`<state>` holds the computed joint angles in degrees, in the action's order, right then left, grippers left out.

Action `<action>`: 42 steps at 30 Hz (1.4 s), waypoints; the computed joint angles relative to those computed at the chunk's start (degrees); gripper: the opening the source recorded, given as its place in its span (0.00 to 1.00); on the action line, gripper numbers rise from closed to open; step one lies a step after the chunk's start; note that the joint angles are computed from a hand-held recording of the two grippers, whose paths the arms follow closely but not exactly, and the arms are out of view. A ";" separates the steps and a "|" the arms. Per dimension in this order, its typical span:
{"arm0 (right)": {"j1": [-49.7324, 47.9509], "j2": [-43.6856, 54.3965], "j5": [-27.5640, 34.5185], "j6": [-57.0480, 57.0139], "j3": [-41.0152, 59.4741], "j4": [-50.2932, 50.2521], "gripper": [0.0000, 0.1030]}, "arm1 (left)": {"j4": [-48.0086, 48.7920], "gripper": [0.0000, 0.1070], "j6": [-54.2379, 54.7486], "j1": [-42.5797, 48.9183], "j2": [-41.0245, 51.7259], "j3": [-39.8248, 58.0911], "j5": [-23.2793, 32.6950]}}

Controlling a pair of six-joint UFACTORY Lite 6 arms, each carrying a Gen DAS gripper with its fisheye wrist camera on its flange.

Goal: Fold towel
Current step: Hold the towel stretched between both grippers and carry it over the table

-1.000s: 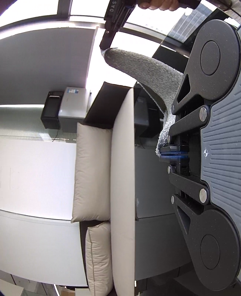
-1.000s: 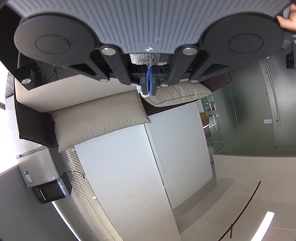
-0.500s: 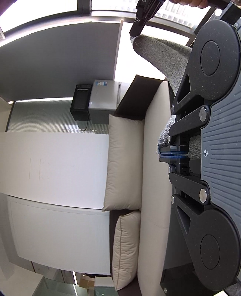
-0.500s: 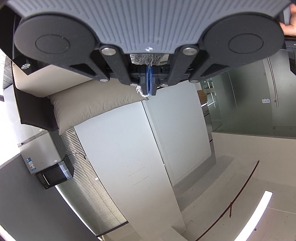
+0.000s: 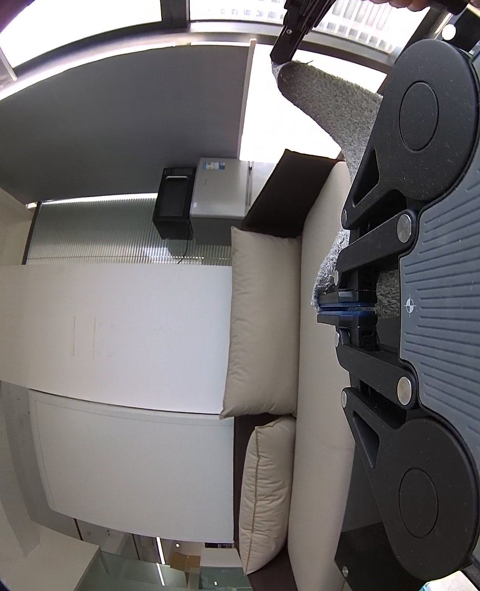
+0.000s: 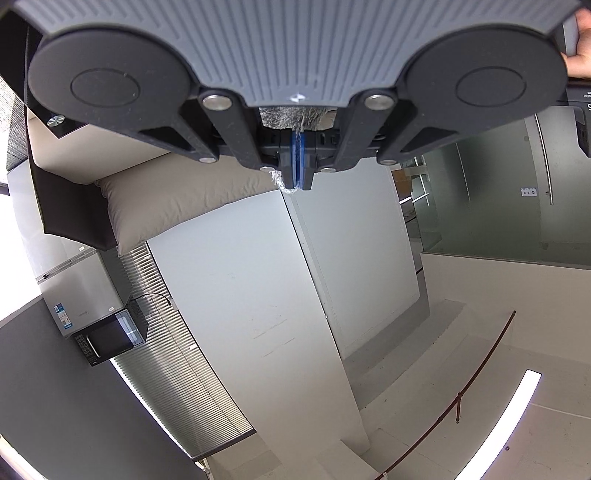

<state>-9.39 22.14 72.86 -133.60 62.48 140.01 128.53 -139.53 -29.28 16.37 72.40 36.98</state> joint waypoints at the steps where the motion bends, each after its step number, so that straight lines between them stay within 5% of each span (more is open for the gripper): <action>1: -0.15 -0.98 0.35 -0.18 -1.28 0.02 0.01 | -0.14 0.02 0.24 -0.16 -0.43 -0.25 0.11; 29: -2.51 -22.58 3.89 -0.36 -25.83 -0.06 0.01 | -5.44 0.02 2.33 -4.17 -10.65 -10.14 1.81; 42: 3.53 -5.86 -2.09 -3.60 -12.13 5.08 0.01 | -2.77 0.02 4.13 2.37 6.35 4.76 -1.57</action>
